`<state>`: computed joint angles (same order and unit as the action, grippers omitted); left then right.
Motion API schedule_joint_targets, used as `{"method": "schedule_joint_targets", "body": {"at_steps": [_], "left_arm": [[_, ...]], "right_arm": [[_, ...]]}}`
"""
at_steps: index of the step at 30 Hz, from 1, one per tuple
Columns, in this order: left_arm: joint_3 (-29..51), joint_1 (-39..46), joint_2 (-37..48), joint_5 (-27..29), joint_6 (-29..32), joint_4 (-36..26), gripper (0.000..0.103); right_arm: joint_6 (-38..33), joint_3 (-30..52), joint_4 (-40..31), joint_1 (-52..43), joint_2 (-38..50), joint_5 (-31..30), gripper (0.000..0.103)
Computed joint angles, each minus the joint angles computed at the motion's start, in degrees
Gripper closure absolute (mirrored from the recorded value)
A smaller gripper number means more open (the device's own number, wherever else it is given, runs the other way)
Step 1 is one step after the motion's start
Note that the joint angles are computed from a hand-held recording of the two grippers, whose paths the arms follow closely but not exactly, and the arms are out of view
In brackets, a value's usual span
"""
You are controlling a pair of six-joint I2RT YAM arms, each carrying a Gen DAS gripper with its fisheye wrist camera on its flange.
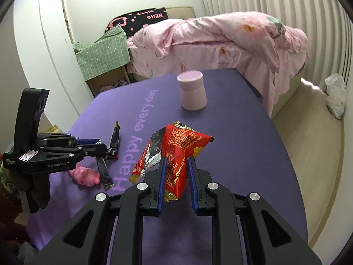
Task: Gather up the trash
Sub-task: 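Lift both held wrappers and carry them toward the trash bin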
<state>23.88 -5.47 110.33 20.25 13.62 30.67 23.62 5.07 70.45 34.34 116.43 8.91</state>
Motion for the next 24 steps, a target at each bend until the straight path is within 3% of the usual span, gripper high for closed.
{"method": "schedule_joint_targets", "body": {"at_steps": [4,8,16,20,24], "left_arm": [[-5.0,4.8,-8.9,3.9,0.1,0.4,0.082],[-8.6,9.8,-20.7,7.4,0.6,-3.9,0.082],[-11.1,32.2,-47.3,21.9,6.8,-23.4,0.082],[-8.8,48.6,-53.0,31.1,16.3,-34.4,0.082],[-3.9,63.4,-47.7,38.2,28.4,-43.4,0.082]], "right_arm": [[0.0,-0.6,-6.2,2.6,-8.4,2.2,0.084],[-0.1,-0.3,-15.7,5.8,-19.5,4.7,0.084],[-0.1,4.8,-34.0,17.0,-36.8,13.0,0.084],[-0.9,9.7,-39.1,23.5,-38.6,17.4,0.084],[-1.7,15.4,-41.5,28.1,-35.6,19.5,0.084]]}}
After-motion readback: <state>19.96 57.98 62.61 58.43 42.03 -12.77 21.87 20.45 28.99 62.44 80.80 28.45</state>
